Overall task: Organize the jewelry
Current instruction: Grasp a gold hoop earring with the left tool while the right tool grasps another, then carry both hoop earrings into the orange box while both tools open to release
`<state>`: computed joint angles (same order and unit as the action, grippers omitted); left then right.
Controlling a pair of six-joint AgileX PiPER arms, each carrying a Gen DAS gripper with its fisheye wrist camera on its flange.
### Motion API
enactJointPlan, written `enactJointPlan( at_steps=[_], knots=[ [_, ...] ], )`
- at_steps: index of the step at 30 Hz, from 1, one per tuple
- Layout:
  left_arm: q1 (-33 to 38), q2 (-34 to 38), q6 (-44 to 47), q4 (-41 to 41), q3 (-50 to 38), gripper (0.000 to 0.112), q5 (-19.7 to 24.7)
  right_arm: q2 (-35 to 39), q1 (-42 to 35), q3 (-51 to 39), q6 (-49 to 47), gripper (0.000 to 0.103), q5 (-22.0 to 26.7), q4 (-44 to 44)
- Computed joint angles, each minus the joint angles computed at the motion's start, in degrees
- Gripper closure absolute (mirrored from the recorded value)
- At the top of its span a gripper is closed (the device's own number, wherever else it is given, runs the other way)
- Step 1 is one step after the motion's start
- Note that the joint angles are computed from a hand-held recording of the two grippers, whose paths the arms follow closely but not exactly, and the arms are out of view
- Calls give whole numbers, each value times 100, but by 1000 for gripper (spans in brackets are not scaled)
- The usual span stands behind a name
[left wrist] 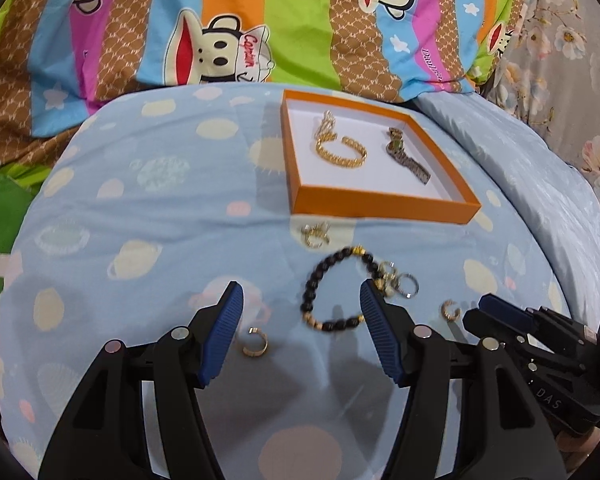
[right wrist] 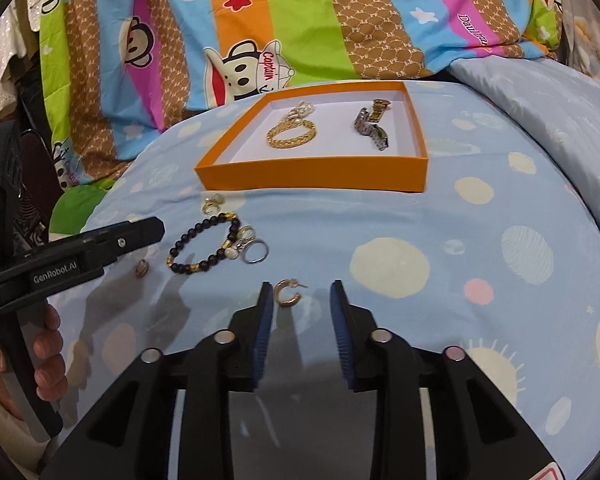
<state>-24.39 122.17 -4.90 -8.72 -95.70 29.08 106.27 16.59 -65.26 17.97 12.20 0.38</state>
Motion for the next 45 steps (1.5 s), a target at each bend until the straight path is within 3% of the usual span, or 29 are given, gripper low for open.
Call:
enactJointPlan(
  at_steps=[2,5,10,20,23,25,33,36,45],
  knots=[
    [14,-86,-17,-10,209,54,-69,47,76,-36,421,70,21,-441],
    [62,-177,43,-108,426,54,-117,136,107,-103,449,68,49,-419],
    [134,-224,58,-140,628,54,-165,249,156,-244,849,55,86,-795],
    [137,-104,44,-90,576,54,-263,464,214,-559,1028,54,340,-1046],
    [69,-82,-94,135,585,54,-357,481,241,-582,1203,59,377,-1248],
    [11,-84,-250,377,630,56,-439,486,248,-587,1336,69,404,-1373],
    [-55,-123,76,258,759,85,-591,484,184,-554,1339,86,370,-1291],
    [-45,-117,274,82,757,94,-585,478,185,-544,1363,87,357,-1307],
    [48,-258,636,-454,872,95,-549,336,150,-398,1183,87,227,-1080]
  ],
)
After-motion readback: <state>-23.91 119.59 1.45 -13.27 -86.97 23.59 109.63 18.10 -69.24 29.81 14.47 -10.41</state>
